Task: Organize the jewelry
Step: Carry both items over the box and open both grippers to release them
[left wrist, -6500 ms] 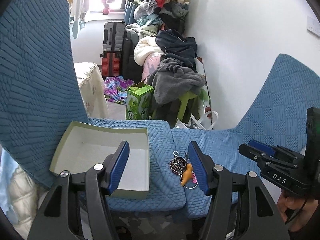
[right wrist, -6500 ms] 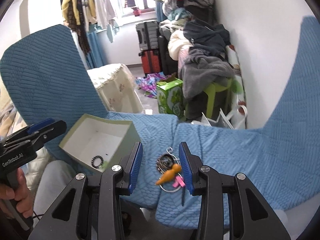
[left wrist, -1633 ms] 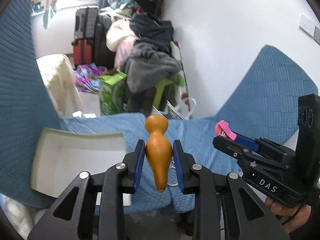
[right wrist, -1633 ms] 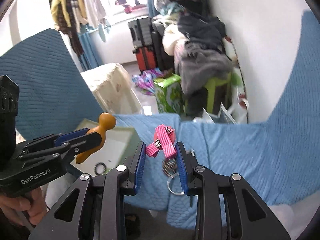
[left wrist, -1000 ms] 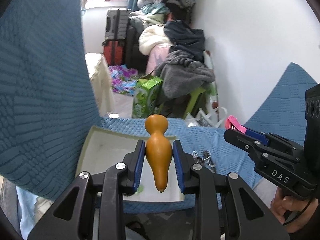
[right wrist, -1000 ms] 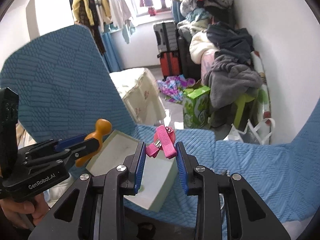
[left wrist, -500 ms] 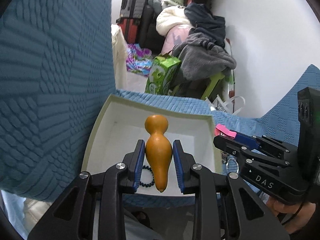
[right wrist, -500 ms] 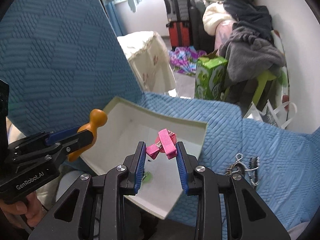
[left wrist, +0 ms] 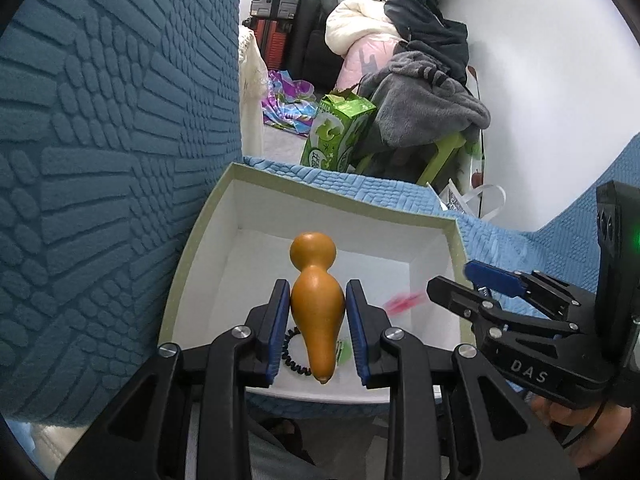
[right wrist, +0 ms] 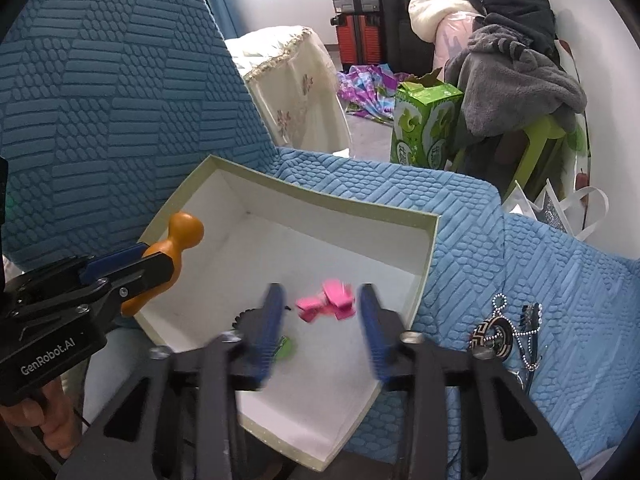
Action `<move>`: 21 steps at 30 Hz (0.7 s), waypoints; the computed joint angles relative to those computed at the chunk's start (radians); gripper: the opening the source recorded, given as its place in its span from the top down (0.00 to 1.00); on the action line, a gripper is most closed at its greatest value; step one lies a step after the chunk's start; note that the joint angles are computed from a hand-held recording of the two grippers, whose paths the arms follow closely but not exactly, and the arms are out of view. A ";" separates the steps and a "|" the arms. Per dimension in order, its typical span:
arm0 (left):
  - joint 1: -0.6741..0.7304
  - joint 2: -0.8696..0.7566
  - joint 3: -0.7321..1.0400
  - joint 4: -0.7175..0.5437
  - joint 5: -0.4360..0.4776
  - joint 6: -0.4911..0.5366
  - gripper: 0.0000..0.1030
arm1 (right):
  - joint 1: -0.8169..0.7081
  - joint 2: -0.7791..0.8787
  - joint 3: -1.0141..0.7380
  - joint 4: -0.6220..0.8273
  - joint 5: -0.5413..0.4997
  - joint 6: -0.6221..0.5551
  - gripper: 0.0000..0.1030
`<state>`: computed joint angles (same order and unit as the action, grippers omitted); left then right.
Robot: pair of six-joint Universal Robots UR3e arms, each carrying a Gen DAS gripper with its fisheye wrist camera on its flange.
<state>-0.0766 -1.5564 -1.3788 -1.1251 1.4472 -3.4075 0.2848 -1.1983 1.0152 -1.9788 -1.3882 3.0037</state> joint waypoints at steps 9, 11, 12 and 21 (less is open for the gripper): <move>-0.052 0.014 0.131 -0.075 0.067 -0.052 0.41 | -0.045 -0.061 -0.054 0.047 0.035 -0.005 0.21; -0.075 0.001 0.176 -0.092 0.091 -0.059 0.41 | -0.057 -0.080 -0.071 0.062 0.046 -0.007 0.20; -0.094 -0.018 0.216 -0.108 0.110 -0.066 0.41 | -0.068 -0.092 -0.083 0.078 0.056 -0.011 0.18; -0.229 -0.111 0.446 -0.207 0.231 -0.112 0.41 | -0.197 -0.195 -0.171 0.278 0.213 -0.048 0.00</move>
<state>-0.3057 -1.6671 -0.9327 -1.3319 1.6781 -3.5193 0.0882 -1.3935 0.8439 -1.7008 -1.1749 2.9561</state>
